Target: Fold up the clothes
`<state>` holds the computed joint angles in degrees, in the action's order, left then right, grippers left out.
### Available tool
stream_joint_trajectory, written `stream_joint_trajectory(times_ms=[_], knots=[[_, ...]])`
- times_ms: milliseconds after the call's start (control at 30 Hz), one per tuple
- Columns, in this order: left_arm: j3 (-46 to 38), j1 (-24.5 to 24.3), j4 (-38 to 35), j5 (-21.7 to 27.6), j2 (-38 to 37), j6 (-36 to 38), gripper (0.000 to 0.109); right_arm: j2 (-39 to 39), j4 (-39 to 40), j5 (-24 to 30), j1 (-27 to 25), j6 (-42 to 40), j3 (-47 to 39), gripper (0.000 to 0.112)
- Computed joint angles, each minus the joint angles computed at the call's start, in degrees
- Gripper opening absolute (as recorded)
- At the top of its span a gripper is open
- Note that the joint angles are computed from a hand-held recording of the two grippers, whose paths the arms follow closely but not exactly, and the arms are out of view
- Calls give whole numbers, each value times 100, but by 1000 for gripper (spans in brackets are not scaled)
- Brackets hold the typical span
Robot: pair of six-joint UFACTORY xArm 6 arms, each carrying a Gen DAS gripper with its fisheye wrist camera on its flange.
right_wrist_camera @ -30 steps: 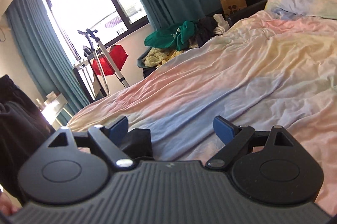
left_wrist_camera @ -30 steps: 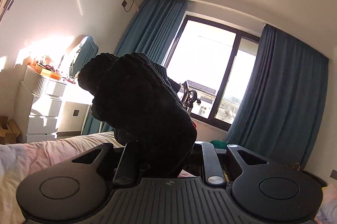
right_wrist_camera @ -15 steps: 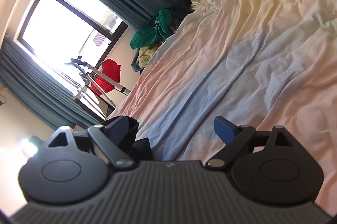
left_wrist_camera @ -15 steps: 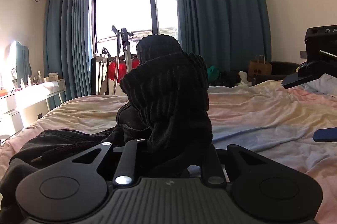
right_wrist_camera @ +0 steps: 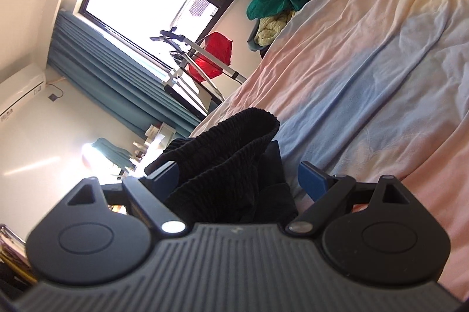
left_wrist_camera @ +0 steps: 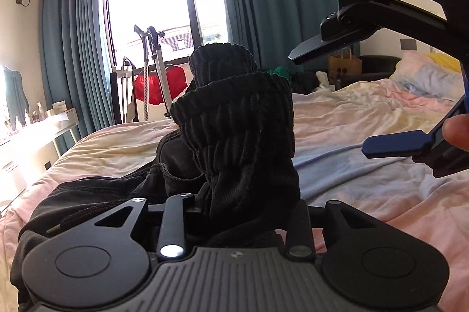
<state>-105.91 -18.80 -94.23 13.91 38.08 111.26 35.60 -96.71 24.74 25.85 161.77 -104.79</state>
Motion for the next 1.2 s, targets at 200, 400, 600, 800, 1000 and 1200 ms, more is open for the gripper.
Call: stream_joint_trajectory(times_ms=[200,400,600,800,1000,1200], knots=[[963,440,377,1037,-756,173,68,381,-110,-730,-126,-192,-573,90],[1027,1163,1033,1893,-831,256,72,588,1350,-571,-129,-981,-606,92],[315,1963,1568,2620,-409,358,77,841,2352,-229,-67,-977,-649,91],[-710,2426,2192,3174,253,-426,77,1616,3645,-128,6,-2109,-1554,90],[-604,2476,1793,2840,310,122,77,1861,3945,289,114,-2365,-1941,90],[0,2292,901,2183,48,967,79,2044,4081,379,138,-2518,-2225,90]])
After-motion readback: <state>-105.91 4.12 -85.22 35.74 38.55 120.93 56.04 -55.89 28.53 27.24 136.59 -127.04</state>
